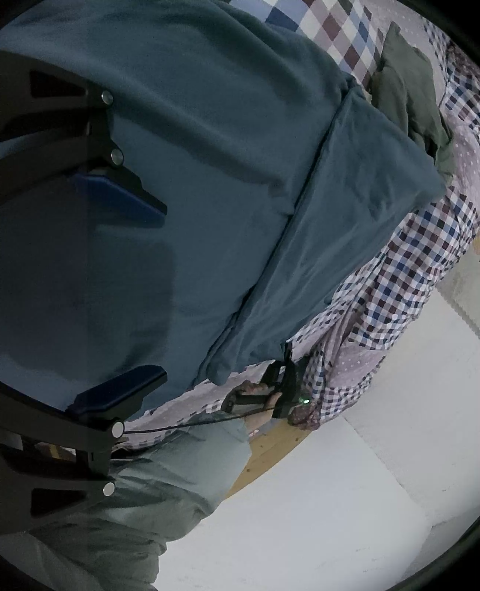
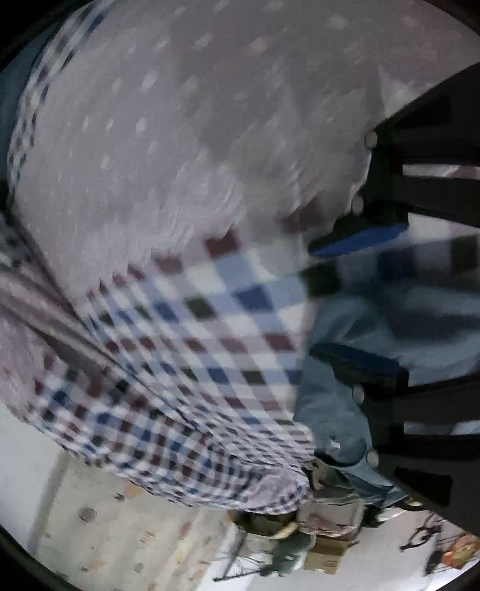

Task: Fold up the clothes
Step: 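Move the right gripper away from the teal shirt over the bedding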

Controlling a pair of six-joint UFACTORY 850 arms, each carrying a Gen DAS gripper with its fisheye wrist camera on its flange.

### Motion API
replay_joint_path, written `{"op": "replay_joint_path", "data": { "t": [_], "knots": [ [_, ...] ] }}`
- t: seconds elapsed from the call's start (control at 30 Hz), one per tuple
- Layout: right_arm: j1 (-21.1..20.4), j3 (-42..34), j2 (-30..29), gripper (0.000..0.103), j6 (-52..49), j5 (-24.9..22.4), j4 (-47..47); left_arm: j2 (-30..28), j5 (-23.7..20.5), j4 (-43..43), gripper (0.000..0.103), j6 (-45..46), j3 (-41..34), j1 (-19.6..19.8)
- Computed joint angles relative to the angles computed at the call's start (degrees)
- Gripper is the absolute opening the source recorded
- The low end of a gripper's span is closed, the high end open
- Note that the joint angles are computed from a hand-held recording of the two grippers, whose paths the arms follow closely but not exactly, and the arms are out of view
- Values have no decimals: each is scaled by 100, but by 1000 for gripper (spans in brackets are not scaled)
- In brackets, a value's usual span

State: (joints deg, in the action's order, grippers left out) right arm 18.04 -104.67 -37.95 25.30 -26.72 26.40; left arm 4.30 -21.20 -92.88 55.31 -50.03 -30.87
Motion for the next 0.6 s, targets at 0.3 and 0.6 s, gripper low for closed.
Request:
{"op": "replay_joint_path", "data": {
  "t": [0.3, 0.6],
  "knots": [
    [499, 77, 450, 0, 1095, 1360, -3352, 47, -24, -12, 83, -124, 25, 51],
    [313, -925, -487, 26, 1413, -1254, -2596, 54, -57, -10, 83, -233, 30, 51]
  ]
}}
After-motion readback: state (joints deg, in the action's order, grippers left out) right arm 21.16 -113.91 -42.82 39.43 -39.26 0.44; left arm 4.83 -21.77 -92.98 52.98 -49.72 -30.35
